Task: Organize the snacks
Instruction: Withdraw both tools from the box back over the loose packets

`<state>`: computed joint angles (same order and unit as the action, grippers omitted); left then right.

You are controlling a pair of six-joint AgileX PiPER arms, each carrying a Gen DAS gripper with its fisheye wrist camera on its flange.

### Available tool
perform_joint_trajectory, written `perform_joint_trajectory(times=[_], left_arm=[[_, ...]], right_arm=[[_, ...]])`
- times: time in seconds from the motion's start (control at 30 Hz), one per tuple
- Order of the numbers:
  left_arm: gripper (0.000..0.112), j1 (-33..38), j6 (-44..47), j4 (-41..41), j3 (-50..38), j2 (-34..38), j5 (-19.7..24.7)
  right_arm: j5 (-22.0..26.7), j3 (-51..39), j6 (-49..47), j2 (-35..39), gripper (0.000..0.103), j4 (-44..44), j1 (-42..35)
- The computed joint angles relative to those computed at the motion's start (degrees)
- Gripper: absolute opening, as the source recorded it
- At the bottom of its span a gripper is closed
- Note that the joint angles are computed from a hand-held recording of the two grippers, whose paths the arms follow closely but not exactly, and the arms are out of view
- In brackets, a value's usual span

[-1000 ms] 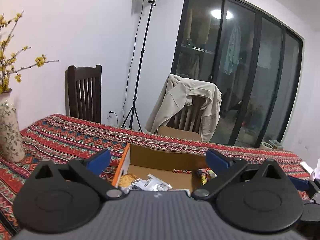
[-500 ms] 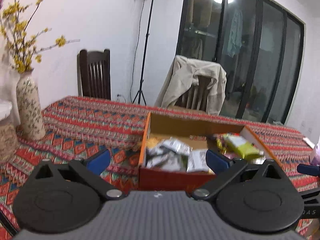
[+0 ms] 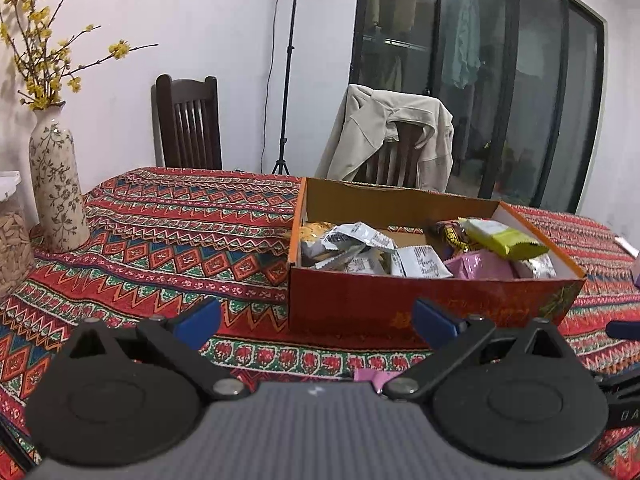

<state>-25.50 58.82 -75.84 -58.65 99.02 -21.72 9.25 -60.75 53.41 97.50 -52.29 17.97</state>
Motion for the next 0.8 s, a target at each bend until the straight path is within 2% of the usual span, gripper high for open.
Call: perform_joint_trajectory(times=[0.1, 0.3, 0.53, 0.67, 0.8], left_arm=[[0.103, 0.1, -3.5, 3.7, 0.7, 0.2, -0.3], [0.103, 1.0, -2.7, 3.1, 0.4, 0.7, 1.6], [0.103, 1.2, -1.4, 1.3, 0.6, 0.5, 2.1], [0.103, 1.2, -0.5, 0.5, 0.4, 0.5, 2.6], [0.103, 1.3, -0.2, 0.0, 0.4, 0.5, 2.9]], right_arm=[[0.3, -0.3, -1.7, 0.3, 0.103, 2.1, -0.2], [1.7, -1.8, -10.0, 1.5, 0.103, 9.6, 0.2], [5.3, -6.5, -30.2, 4.8, 0.103, 28.7, 1.0], [7.3, -10.0, -38.2, 7.9, 0.103, 36.8, 0.9], [6.1, -11.5, -45.4, 10.6, 0.103, 44.5, 0.3]])
